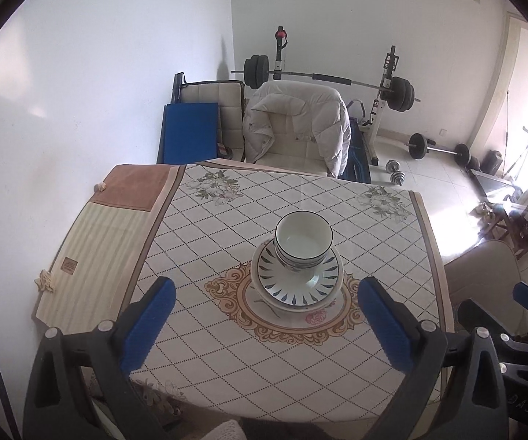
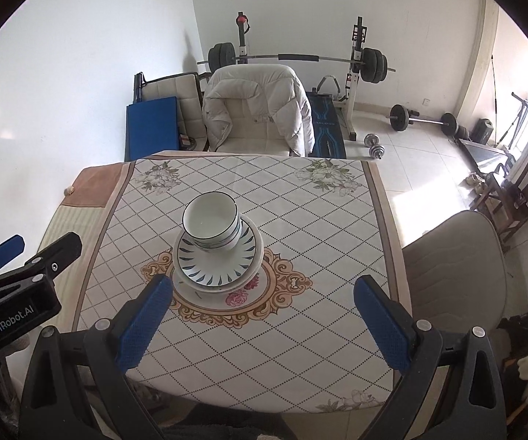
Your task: Organize plates and bowls
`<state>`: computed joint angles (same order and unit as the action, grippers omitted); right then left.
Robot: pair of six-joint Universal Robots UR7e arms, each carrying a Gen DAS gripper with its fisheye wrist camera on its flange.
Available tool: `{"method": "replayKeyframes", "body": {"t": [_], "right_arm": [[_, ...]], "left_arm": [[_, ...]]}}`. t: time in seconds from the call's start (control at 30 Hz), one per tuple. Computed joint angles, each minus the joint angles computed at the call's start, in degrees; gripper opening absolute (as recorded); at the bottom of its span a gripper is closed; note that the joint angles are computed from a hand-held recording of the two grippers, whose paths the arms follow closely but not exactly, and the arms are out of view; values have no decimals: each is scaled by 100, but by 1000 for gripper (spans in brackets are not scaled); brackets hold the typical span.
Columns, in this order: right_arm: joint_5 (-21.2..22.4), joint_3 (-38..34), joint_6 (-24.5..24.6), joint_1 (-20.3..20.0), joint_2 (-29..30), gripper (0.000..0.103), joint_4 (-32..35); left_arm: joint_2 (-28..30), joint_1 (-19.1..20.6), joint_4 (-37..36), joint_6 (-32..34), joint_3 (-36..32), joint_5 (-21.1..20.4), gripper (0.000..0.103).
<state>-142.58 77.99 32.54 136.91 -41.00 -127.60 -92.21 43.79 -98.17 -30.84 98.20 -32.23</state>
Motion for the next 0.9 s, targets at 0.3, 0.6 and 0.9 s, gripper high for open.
{"method": "replayKeyframes", "body": {"t": [0.3, 0.6, 0.9], "right_arm": [[-345, 128, 534, 542, -403, 101, 698], [-438, -119, 1563, 957, -440, 101, 1704], [-540, -483, 2301, 1211, -309, 101, 2742]], "left_arm": [[-347, -669, 1730, -1098, -236, -37, 102], [-687, -1028, 2719, -1629, -359, -237, 102], [-884, -1186, 2792, -1555, -363, -199, 102]]}}
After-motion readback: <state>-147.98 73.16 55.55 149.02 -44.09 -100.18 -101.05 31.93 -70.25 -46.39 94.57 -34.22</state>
